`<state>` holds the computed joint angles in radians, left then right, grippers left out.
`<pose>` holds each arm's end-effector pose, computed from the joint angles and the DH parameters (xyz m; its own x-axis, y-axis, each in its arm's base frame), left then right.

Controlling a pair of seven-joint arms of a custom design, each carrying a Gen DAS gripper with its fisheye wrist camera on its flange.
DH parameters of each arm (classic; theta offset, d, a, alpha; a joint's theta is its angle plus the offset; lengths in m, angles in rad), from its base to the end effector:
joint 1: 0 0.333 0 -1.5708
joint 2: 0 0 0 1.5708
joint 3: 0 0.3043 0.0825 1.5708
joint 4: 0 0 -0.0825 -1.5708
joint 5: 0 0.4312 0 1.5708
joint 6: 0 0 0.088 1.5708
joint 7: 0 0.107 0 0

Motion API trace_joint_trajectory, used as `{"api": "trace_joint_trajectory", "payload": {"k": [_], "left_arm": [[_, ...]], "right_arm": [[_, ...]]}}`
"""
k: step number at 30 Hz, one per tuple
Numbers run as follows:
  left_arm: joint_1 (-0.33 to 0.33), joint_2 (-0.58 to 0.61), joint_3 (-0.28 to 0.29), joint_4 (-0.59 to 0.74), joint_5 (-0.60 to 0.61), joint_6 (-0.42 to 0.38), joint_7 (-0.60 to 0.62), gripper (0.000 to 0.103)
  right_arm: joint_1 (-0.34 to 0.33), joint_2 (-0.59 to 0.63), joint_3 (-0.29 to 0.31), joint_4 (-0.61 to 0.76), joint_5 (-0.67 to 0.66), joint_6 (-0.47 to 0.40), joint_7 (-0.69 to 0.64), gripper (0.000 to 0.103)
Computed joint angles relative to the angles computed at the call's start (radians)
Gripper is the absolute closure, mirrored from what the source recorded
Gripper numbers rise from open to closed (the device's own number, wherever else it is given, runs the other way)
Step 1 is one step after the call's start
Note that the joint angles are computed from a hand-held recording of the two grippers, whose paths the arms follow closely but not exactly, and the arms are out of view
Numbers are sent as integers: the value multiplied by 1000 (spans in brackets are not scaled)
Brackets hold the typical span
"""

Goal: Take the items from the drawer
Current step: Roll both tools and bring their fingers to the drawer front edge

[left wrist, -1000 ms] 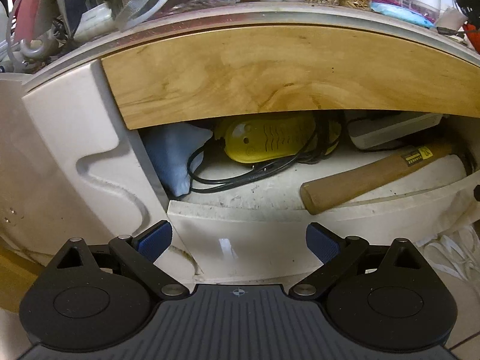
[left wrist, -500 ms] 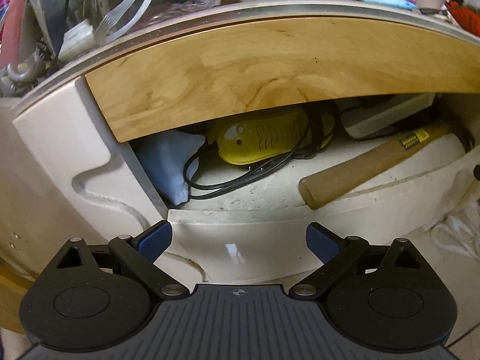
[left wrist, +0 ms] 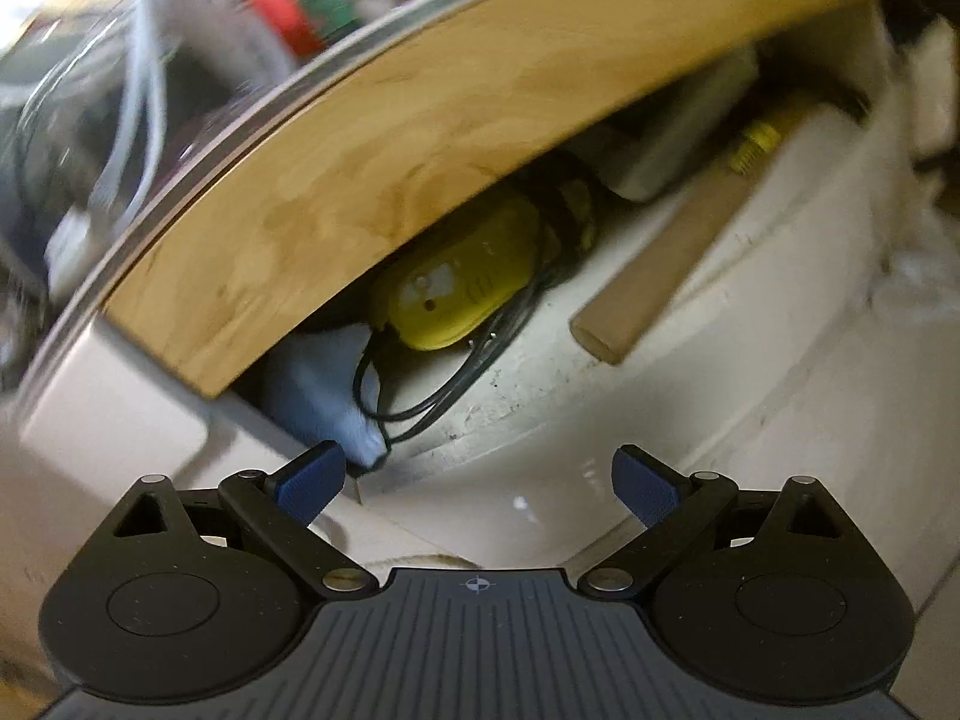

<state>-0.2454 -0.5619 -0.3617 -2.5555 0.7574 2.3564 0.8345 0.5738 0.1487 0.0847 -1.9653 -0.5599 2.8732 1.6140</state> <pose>0.3839 -0.2543 0.4533 -0.1105 -0.8520 -0.5117 -0.7269 0.4204 -0.5430 0.5139 0.4330 0.4458 0.7289 -0.5414 0.4191 -0.2367 -0.7737 -0.5877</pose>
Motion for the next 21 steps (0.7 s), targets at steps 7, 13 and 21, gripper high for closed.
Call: {"api": "trace_joint_trajectory", "payload": {"k": [7,13,21], "left_arm": [[-28,10,4,-23,74,19,244,4],[-35,12,0,-53,122,38,402,5],[-23,13,4,-73,139,45,519,5]], "right_arm": [[-9,11,2,-8,-27,31,-195,4],[-10,16,-7,-14,-69,37,-345,6],[1,26,-28,-11,-123,35,-425,8]]}}
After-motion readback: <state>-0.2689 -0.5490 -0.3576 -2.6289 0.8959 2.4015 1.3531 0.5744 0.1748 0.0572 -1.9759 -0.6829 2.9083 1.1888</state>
